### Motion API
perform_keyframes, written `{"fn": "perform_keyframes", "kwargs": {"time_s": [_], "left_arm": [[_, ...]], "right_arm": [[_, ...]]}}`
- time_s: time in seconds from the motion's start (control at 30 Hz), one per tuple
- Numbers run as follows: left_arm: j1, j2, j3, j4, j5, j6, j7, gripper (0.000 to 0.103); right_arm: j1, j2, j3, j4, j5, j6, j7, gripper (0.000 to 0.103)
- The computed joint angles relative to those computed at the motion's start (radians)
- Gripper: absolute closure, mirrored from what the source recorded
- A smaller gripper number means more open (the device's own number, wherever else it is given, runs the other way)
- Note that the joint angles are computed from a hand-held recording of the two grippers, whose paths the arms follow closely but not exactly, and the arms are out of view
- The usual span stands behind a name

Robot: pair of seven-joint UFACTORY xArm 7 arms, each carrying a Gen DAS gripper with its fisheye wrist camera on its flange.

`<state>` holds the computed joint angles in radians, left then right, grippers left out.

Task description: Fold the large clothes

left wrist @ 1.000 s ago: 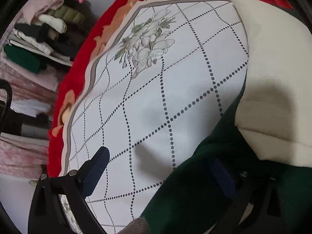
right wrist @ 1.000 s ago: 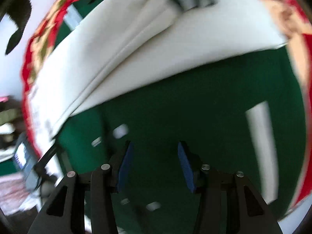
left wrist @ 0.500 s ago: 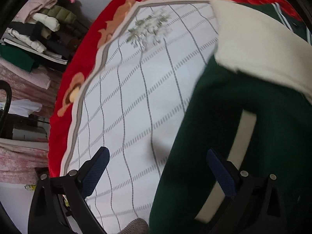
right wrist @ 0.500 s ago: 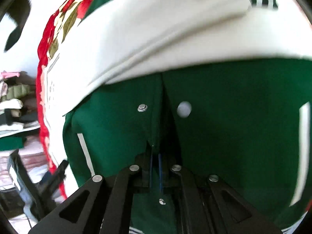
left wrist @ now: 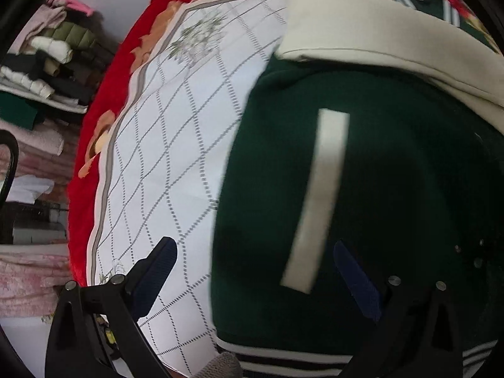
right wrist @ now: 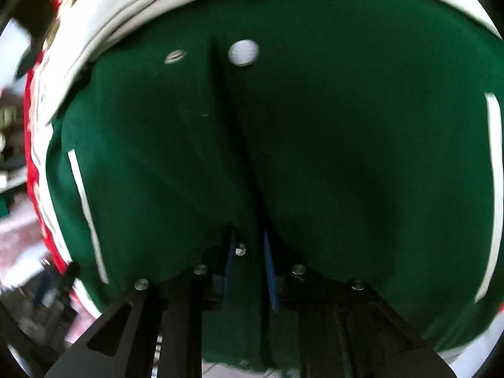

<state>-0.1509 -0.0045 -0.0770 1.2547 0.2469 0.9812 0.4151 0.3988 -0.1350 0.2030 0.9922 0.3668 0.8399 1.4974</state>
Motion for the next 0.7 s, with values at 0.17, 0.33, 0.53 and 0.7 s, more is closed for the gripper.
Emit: {"fn": "perform_keyframes", "kwargs": {"time_s": [0.17,0.33,0.53,0.7], "left_arm": [[-0.04,-0.093,-0.034,-0.044,-0.092,0.024,0.037,0.0],[-0.104,-0.17,-0.096,-0.116,-0.102,0.004,-0.059,0.0],[-0.173,-0.188,-0.202,-0.231,0.072,-0.071,-0.347,0.0],[-0.223,-0.147,-0.253,-0.271,0.283,-0.031,-0.607,0.0]], "right_arm": [[-0.043,-0.283,0.015,-0.062,-0.124,0.161,0.169,0.063],[-0.097,-0.577,-0.023,-0.111,-0.193,0.532,0.196,0.062],[-0.184,-0.947,-0.146,-0.418,-0.22,0.596,0.033,0.062],[-0.224,-1.061,-0.314,-0.665,-0.254,0.414,-0.254,0.074]]}}
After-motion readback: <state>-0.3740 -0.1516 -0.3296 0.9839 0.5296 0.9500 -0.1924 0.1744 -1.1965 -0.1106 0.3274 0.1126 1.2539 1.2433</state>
